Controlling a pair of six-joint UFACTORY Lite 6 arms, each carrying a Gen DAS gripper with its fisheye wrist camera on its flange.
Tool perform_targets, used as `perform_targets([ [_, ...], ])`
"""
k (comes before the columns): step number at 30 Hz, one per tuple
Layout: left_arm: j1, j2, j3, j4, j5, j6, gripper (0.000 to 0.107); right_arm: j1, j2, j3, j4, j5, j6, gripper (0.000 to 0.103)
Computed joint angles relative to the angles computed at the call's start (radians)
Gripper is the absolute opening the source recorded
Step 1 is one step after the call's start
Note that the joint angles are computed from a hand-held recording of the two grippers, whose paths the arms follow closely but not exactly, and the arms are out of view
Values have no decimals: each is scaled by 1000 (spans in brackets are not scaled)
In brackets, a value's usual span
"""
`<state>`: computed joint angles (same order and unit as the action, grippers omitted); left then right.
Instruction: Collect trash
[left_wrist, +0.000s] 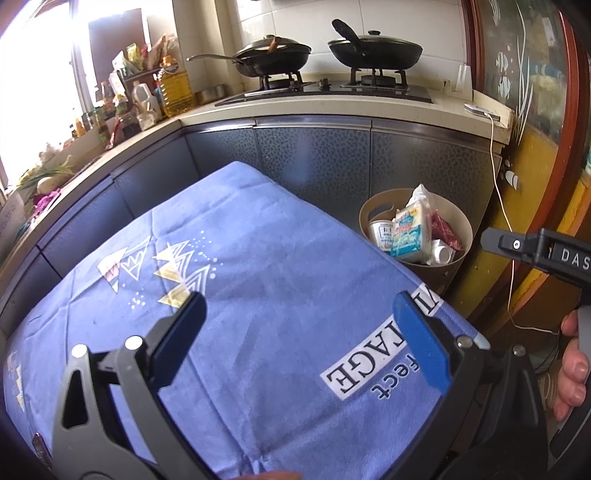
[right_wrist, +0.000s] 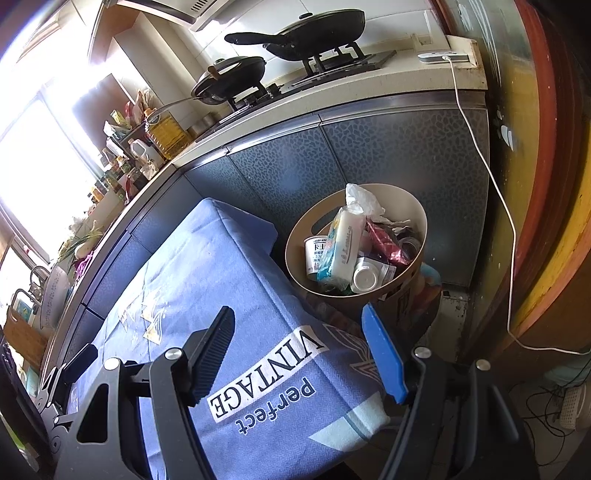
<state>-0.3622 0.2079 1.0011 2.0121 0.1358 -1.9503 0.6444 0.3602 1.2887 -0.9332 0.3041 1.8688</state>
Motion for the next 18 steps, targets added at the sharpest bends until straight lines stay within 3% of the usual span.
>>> perform_targets([
  [18, 1, 20, 6, -35, -9, 34, 97, -2, 6, -2, -3, -6, 14, 71],
])
